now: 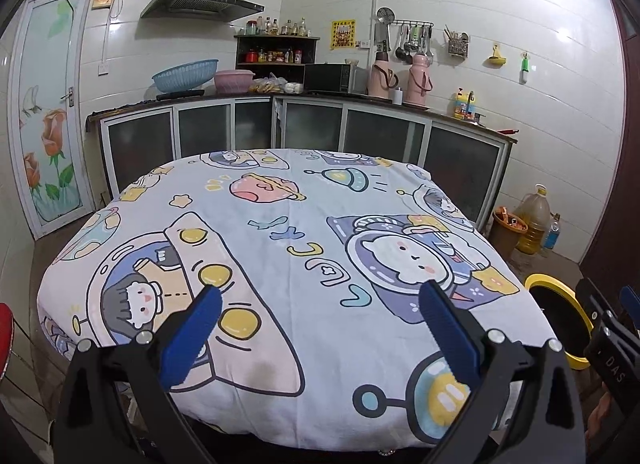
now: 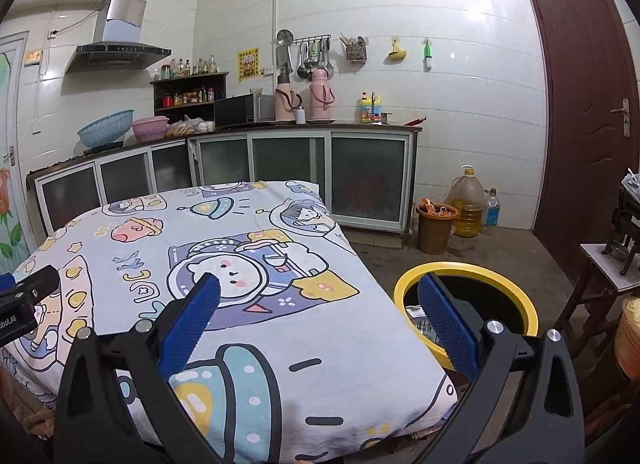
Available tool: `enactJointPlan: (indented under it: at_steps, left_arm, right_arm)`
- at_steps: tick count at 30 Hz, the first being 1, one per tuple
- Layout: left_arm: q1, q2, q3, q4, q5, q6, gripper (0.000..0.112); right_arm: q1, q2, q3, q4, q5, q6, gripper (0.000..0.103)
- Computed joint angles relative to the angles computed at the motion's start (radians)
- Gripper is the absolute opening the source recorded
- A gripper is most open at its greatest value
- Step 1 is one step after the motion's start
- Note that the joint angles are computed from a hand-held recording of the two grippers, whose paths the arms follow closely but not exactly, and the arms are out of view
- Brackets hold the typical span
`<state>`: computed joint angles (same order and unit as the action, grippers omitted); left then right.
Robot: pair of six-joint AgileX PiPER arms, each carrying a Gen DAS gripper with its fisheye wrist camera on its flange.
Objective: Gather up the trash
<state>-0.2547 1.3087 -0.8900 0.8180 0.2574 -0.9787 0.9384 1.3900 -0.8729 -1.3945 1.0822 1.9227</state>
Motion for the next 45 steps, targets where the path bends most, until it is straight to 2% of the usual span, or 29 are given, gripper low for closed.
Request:
enactJointPlan:
  at_steps: [45]
  left_arm:
    - [0.009,0.038,-0.001,-0.100,-0.017,0.095,0.095]
  right_arm:
    - [-0.063,0.017,-0.011,0.033,-0.067,-0.027,0.095]
